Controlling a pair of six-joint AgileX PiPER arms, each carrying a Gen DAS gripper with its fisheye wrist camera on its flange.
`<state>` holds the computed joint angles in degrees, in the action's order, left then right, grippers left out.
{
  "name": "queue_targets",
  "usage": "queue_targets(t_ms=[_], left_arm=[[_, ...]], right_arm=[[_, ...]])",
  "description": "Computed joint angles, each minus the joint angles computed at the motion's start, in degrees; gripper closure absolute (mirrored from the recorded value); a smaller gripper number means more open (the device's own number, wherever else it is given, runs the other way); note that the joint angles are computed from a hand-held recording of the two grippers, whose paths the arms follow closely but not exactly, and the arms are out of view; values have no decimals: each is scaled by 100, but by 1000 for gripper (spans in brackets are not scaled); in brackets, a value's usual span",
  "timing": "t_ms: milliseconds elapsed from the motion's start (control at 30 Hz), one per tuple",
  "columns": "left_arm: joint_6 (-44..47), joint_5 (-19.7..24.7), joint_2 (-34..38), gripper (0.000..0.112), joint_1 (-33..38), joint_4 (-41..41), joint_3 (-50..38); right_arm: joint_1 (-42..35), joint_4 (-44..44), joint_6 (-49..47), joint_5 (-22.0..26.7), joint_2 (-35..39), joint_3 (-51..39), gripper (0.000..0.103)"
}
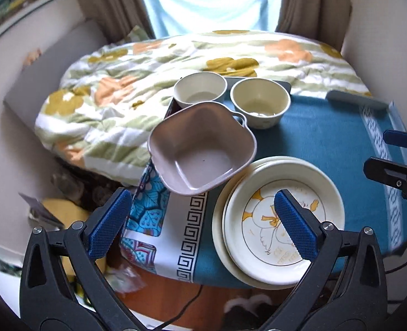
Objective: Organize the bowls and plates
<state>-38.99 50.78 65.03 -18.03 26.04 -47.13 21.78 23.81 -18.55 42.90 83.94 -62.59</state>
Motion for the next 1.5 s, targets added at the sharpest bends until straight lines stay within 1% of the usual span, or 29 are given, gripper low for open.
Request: queue_targets(t_ms=[67,133,233,267,367,467,500,533,567,600,633,700,733,767,800,867,900,933,967,1000,1067,1167,1300,1400,1500], left_arm=[[562,-123,-58,9,739,-671,-75],[1159,-187,-10,9,1450,-1295,-151],[2220,-383,184,9,2490,-2338,-181],[2562,-460,292,9,2780,-2693,-185],[3457,-673,822,9,3400,-3606,-202],[4218,-795,1408,11,3772,-4508,-175],[4360,-857,1602,15,3816,-4700,-174],[4548,-910,1831,22,3844,-4901,-195],[4674,-922,2032,26,3847,-5008,-257],[4750,-952,2241,32,3817,-5054,-326],[4822,-997,2415,35,3789,-5082,-389],[4868,-1045,2654,37,3773,-5055,-524],[4895,-1067,2758,40,3777,-5066,-580],[4940,-1084,2864,42,3788,-5101,-626],[4946,-1091,2956,48,3800,-5101,-676],[5041,-1080,3153,59,3820,-5126,-787],[5062,-1073,3249,71,3815,-5103,-851],[5081,-1064,3328,77,3807,-5092,-899],[5164,-1049,3405,89,3820,-5146,-938],[5173,-1066,3455,95,3810,-5127,-961],[5153,-1147,3480,97,3766,-5051,-955],[5138,-1236,3482,97,3724,-4915,-958],[4944,-1331,3282,97,3666,-4626,-878],[4695,-1379,2939,97,3617,-4316,-732],[4303,-1293,2437,97,3485,-3990,-588]], right_arm=[[69,-83,-30,118,261,-495,2],[188,-249,100,442,637,-1104,2],[421,-409,467,625,1186,-1856,2],[518,-477,536,772,1470,-2190,2],[771,-661,659,1070,2221,-2950,2],[853,-528,737,1417,2946,-3544,3],[877,-479,768,1461,3165,-3695,6],[894,-465,831,1573,3409,-3905,10],[903,-411,859,1687,3650,-4119,23],[928,-376,892,1826,3914,-4368,34],[963,-398,939,1927,4097,-4537,37],[1044,-498,1020,2023,4399,-4810,47],[1077,-520,1035,2055,4509,-4915,49],[1096,-518,1041,2089,4602,-5004,55],[1113,-506,1055,2150,4709,-5125,63],[1129,-454,1066,2280,4906,-5368,74],[1140,-452,1083,2336,4989,-5469,76],[1148,-468,1101,2379,5051,-5550,77],[1157,-470,1106,2389,5081,-5572,84],[1160,-449,1103,2419,5111,-5594,90],[1181,-469,1120,2454,5147,-5645,91],[1197,-517,1104,2356,5081,-5534,91],[1218,-456,1053,2235,4954,-5364,91],[1250,-358,918,1997,4676,-4992,91],[1258,-205,787,1784,4381,-4639,91]])
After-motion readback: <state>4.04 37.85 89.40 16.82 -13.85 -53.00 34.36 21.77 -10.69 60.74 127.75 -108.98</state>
